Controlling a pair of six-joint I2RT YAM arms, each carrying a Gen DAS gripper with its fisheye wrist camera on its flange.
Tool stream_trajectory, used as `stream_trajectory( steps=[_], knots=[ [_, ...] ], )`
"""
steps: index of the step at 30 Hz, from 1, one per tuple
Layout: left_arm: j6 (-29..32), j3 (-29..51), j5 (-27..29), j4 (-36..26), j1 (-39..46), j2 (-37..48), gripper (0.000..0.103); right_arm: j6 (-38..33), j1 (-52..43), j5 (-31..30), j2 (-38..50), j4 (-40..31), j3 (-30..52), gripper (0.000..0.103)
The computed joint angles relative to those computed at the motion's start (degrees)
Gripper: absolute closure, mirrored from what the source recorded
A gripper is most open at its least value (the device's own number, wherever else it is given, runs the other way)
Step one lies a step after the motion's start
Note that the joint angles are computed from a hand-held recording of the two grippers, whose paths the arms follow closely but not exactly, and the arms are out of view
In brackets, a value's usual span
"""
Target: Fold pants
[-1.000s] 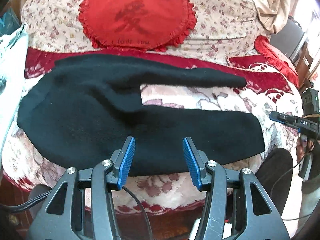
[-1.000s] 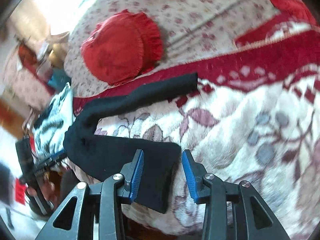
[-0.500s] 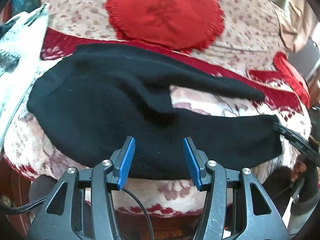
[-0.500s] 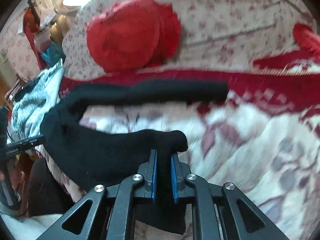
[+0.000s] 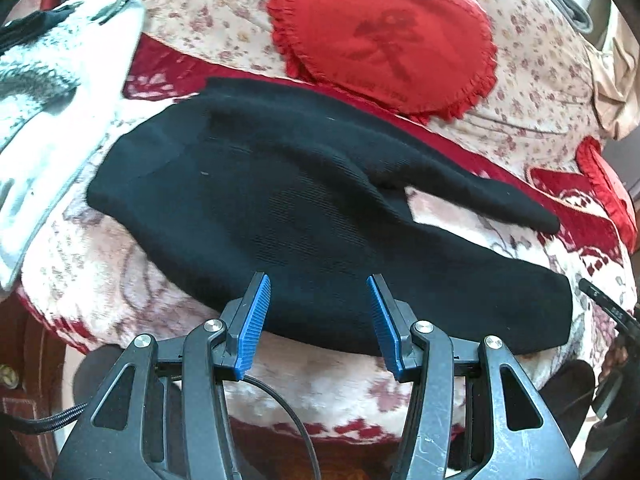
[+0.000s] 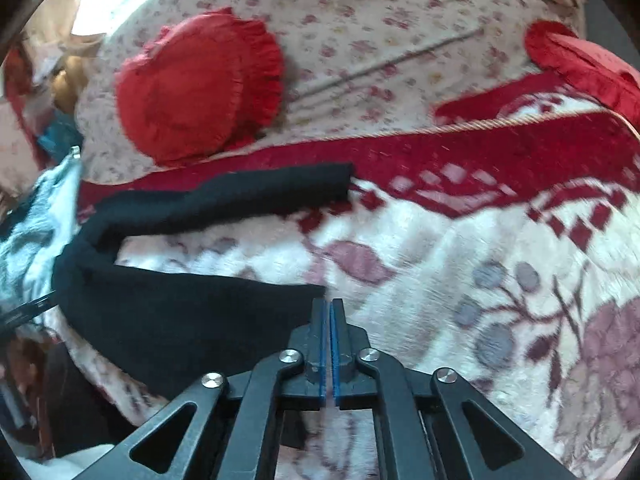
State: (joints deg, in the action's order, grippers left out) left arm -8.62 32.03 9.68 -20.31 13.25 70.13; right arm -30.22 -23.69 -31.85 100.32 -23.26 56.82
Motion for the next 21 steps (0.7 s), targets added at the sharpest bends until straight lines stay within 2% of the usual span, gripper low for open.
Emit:
stream_trajectory(
  steps=[3, 6, 10, 16, 17, 19, 21],
  knots=[
    [0.84, 0.39, 1.09, 0.5, 4.64, 1.14, 0.053, 1.78, 4.26, -2.99, -1.3, -0.4, -1.14, 0.093],
    [1.39, 0.86, 1.63, 1.47, 8.62, 2.96, 0.051, 6.54, 10.94, -5.12, -1.07, 2.56, -2.16, 0.072],
    [3.01, 2.4, 1.06, 4.1, 12.78, 6.69, 0.05, 13.47, 21.26, -5.93, 2.36, 4.64, 1.24, 0.071],
    [3.91, 6.69, -0.69, 8.62, 16.69, 15.01, 0.05, 19.84, 33.65, -5.62, 10.82, 4.18, 15.49, 0.07],
    [3.95, 7.84, -0.66, 9.05, 17.31, 16.73, 0.05, 20.47, 35.78, -5.05, 13.56, 3.05, 19.99, 0.068],
    [4.31, 10.13, -2.31, 8.78, 17.44, 19.87, 0.05, 20.53, 39.16, -3.74, 19.43, -0.5, 29.06, 0.06],
    [4.73, 11.95, -2.07, 8.3, 18.0, 22.05, 0.05, 20.68, 41.75, -2.09, 24.9, -4.07, 37.32, 0.06]
  ],
)
